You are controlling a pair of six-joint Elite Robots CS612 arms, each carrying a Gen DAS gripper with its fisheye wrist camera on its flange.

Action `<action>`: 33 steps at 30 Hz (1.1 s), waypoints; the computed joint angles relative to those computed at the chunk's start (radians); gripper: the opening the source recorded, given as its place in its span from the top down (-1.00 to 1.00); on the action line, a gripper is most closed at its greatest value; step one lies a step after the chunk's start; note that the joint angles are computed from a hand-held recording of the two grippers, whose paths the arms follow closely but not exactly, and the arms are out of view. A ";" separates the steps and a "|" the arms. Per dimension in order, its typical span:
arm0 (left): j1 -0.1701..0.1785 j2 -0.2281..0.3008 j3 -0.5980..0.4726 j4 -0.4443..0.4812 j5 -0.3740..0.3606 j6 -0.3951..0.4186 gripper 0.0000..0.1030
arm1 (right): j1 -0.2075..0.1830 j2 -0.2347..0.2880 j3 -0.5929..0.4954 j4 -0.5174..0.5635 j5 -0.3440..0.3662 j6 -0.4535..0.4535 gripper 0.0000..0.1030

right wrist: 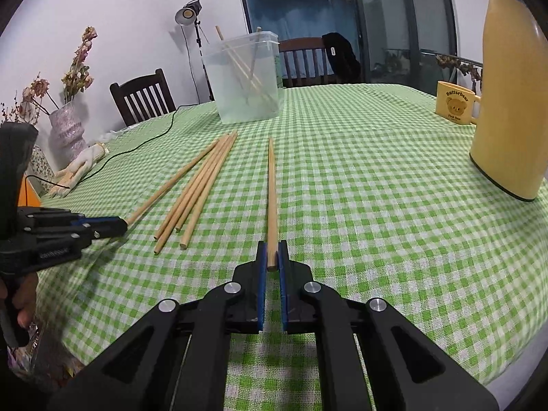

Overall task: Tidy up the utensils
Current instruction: 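Close the right tool on one chopstick while the left tool grasps another chopstick, then lift both held chopsticks and carry them over the clear container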

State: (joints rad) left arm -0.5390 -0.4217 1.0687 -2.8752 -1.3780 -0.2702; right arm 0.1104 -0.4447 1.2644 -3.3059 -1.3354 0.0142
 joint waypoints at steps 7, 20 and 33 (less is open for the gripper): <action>0.002 -0.051 0.057 -0.111 0.055 0.012 0.93 | -0.002 -0.018 0.009 -0.094 -0.004 -0.028 0.87; 0.017 -0.123 0.072 -0.260 0.108 0.116 0.93 | 0.004 -0.048 -0.057 -0.166 -0.002 -0.095 0.87; 0.071 -0.068 -0.135 -0.137 0.006 0.150 0.94 | 0.008 0.017 -0.288 0.012 0.040 -0.133 0.87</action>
State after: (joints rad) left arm -0.4678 -0.4899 0.9336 -3.0123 -1.3723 -0.1202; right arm 0.1187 -0.4277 0.9768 -3.2941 -1.2952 -0.1187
